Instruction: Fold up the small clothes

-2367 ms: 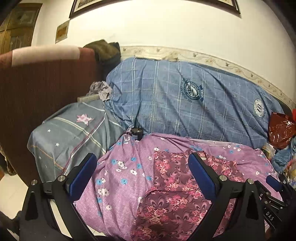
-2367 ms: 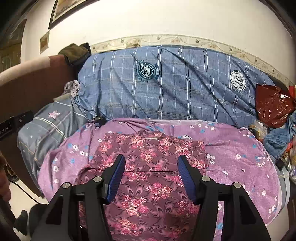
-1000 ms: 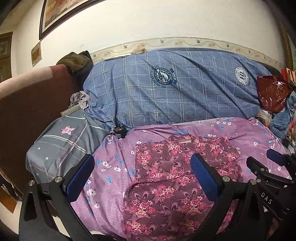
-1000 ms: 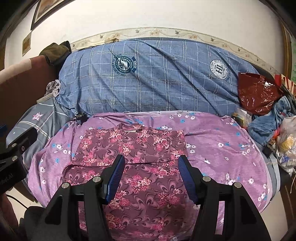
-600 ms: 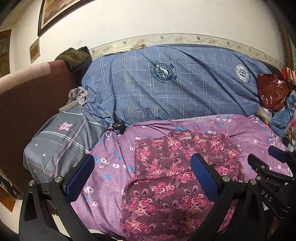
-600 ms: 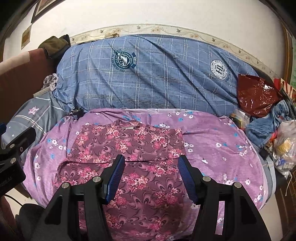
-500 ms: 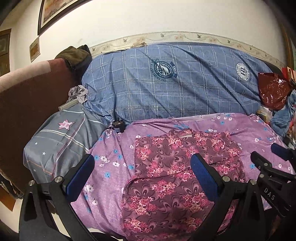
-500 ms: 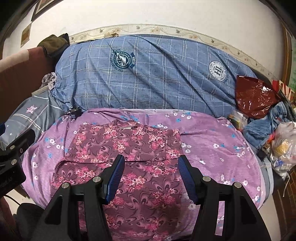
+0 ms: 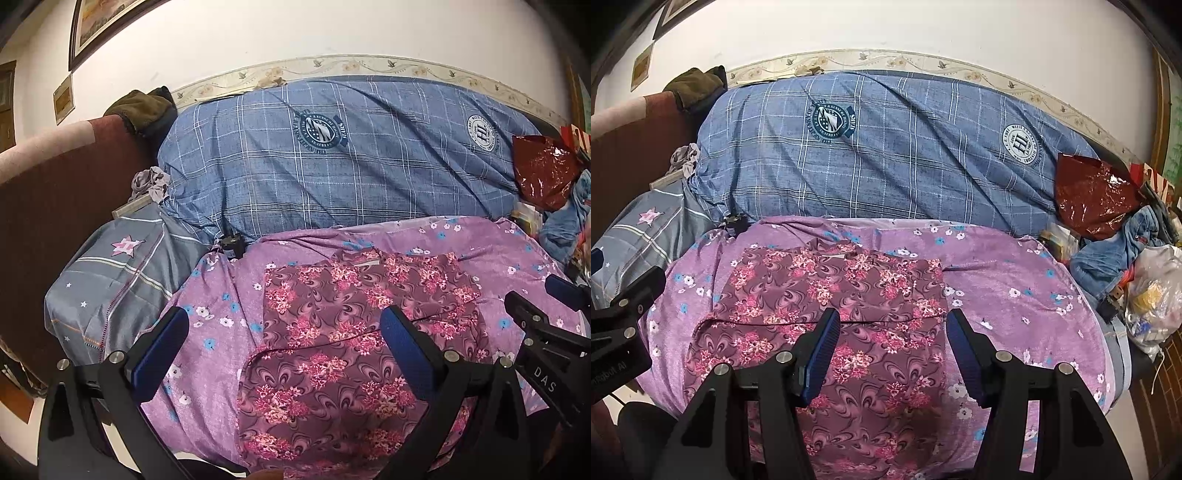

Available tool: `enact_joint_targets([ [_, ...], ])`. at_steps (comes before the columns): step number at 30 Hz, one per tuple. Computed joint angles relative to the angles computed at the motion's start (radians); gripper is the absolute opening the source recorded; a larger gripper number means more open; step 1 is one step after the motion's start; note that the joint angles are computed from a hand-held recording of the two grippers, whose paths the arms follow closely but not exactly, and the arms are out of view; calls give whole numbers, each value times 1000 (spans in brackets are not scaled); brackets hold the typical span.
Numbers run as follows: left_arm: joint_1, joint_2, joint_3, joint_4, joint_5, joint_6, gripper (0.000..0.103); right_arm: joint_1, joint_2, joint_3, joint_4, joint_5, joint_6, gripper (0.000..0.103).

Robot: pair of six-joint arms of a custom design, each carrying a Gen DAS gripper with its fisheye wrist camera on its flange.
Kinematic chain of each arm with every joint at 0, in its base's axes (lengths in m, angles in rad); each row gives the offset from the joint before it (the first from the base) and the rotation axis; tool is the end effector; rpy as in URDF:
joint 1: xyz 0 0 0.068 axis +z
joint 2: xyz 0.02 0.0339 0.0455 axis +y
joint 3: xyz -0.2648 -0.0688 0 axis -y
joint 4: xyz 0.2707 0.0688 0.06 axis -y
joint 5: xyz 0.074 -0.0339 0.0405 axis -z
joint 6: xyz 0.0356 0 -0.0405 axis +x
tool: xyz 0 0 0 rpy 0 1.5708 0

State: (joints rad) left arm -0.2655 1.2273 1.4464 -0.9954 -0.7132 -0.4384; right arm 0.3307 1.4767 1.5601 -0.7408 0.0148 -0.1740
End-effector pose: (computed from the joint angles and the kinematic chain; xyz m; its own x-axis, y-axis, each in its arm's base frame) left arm 0.2512 -0.0442 0.4095 -0.5052 -0.1953 -0.8406 -0.5152 0.8497 0.1122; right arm 0.3280 0.1121 0.3925 -0.5149 -0.3598 -0.7781 -0.4089 0.9008 -0.1459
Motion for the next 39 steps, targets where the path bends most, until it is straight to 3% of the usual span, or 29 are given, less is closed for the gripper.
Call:
enact_joint_targets([
  [29,55,-64,-79,26,62,26,103,40,17,4,-17,44,-29,62],
  [33,103,-108,-155,52,101,64,103,37,20,3,-19,28,-42,62],
  [36,188,-148,-242,47,203,58,103,5,29,-2,-28,-19,-55,62],
  [39,233,-204,-341,27,197,47,103,-39,38,-23,-22,-65,-58,62],
])
